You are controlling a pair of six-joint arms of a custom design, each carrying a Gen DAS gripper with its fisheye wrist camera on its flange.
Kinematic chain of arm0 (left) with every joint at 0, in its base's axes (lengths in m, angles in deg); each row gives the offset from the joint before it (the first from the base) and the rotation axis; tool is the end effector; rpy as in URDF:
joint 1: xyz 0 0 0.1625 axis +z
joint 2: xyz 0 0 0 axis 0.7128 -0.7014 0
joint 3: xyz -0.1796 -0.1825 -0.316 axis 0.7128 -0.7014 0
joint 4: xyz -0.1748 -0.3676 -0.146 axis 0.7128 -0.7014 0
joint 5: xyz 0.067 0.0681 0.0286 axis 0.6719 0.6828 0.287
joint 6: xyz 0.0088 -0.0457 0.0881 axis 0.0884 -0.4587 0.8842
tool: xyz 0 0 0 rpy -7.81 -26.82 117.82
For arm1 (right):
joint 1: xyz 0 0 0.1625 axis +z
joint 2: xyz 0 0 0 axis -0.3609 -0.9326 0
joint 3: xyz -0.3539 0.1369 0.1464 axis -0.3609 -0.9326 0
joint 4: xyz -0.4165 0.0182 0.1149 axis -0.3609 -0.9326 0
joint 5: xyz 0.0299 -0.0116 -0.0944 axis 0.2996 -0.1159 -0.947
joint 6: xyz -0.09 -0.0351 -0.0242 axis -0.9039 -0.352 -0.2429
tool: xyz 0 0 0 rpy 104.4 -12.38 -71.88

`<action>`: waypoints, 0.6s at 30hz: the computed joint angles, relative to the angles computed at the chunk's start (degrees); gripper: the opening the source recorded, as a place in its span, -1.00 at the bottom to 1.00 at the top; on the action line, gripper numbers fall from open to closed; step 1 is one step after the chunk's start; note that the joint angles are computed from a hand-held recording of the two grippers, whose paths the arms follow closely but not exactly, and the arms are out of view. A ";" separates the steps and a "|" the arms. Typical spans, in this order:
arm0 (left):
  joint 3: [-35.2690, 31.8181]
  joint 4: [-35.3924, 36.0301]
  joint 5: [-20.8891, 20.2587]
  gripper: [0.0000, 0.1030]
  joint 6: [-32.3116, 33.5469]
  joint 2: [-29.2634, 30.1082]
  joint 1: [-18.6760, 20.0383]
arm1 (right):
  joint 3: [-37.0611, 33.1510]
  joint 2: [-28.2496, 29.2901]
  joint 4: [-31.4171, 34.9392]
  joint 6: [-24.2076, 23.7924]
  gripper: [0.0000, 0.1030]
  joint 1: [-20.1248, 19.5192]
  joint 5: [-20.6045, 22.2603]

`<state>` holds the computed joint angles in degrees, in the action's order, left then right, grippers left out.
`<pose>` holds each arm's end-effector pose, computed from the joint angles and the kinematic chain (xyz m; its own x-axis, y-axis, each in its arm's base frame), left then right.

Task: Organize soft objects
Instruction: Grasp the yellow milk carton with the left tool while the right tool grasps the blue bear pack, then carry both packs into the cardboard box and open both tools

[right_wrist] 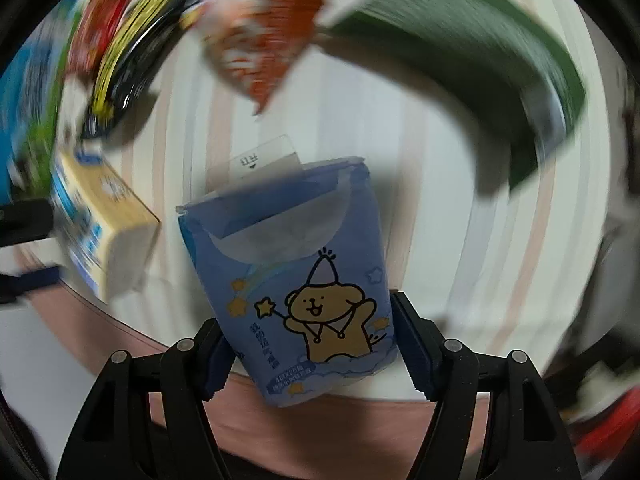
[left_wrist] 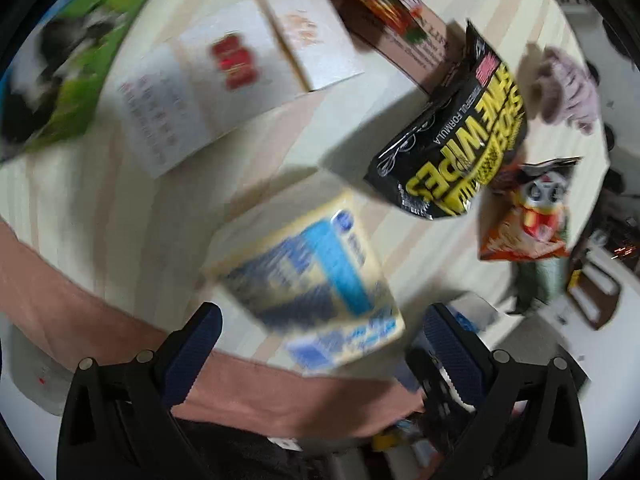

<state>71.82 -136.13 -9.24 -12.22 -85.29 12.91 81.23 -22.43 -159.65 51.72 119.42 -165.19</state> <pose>-0.2555 -0.7128 0.2003 -0.8103 0.2023 -0.5500 -0.1328 0.8507 0.5086 0.1870 -0.6643 0.0619 -0.6544 0.6559 0.3762 0.6057 0.7526 -0.2584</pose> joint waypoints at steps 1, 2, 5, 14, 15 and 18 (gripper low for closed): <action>0.61 0.32 1.82 0.99 0.81 0.27 -0.53 | 1.06 -0.38 -1.12 0.07 0.47 0.10 0.10; 2.25 0.49 4.92 0.93 2.64 0.12 -1.36 | 2.30 -0.84 -2.19 0.47 0.48 0.33 0.16; 6.28 0.95 10.56 0.64 8.28 -1.25 -3.10 | 4.84 -3.82 -2.04 1.55 0.50 1.19 -0.59; 17.97 -4.44 20.10 0.52 19.04 -6.87 -4.71 | 10.48 -11.44 1.08 6.69 0.51 2.24 -0.54; 17.41 -5.26 18.83 0.52 18.66 -6.48 -4.15 | 10.46 -11.65 1.41 6.80 0.51 1.80 -0.43; 17.63 -8.47 17.87 0.38 18.36 -6.44 -3.32 | 12.60 -12.66 0.68 8.06 0.51 1.65 -0.29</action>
<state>89.46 -144.60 8.63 6.13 -91.73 9.59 93.83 -35.08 -158.96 59.78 121.08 -165.48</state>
